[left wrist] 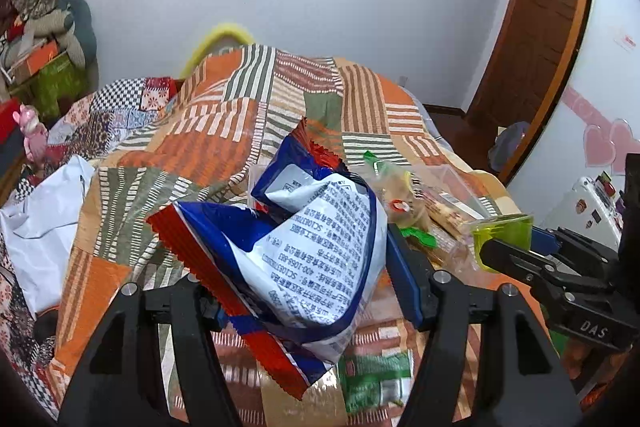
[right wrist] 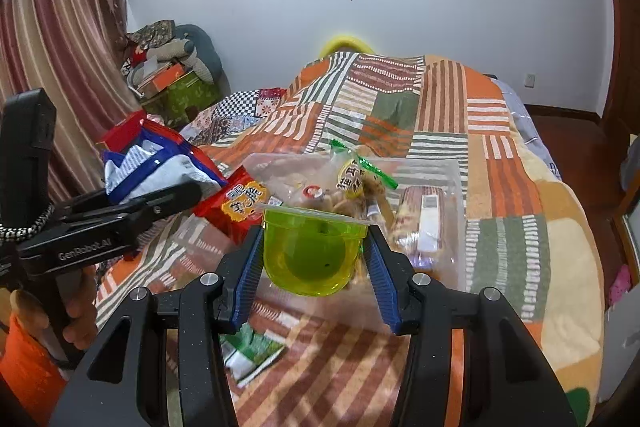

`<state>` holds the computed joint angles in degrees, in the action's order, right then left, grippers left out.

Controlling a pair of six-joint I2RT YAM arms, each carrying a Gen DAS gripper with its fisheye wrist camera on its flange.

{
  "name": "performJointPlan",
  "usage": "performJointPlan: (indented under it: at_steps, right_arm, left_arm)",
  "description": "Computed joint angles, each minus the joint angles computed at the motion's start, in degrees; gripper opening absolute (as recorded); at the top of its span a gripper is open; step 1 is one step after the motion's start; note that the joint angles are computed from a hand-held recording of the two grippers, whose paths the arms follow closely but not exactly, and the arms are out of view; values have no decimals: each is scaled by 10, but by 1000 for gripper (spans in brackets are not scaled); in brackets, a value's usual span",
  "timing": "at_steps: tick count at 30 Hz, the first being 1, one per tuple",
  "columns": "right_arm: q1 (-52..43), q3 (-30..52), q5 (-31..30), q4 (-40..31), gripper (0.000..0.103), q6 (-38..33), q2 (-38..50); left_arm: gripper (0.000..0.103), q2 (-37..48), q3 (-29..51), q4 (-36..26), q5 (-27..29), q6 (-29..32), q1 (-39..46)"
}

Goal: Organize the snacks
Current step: 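Lift the chip bag and cup jelly and carry them over the box, then open both tools to drop the chip bag and cup jelly into the box, then grasp the wrapped sponge cake with the left tool while the right grasps the green-white packet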

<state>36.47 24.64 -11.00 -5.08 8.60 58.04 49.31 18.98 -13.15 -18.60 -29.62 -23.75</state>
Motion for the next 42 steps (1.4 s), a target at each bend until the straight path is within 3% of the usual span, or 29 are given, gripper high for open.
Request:
performJointPlan:
  at_steps: [9,15,23,32,36,42]
  right_arm:
    - [1,28,-5,49,46,-11,105]
    - [-1,42,-13,66,46,-18,153]
    - [2,46,-7,60,46,-22,172]
    - [14,38,5,19,52,-29,137]
    - [2,24,-5,13,61,-22,103]
    - [9,12,9,-29,62,-21,33]
  left_arm:
    - [63,151,19,115,85,14,87]
    - [63,224,36,152,89,24,93]
    - [66,228,26,170,88,21,99]
    - [76,133,7,101,51,10,54]
    - [76,50,-7,40,29,-3,36]
    - [78,-56,-20,-56,15,-27,18]
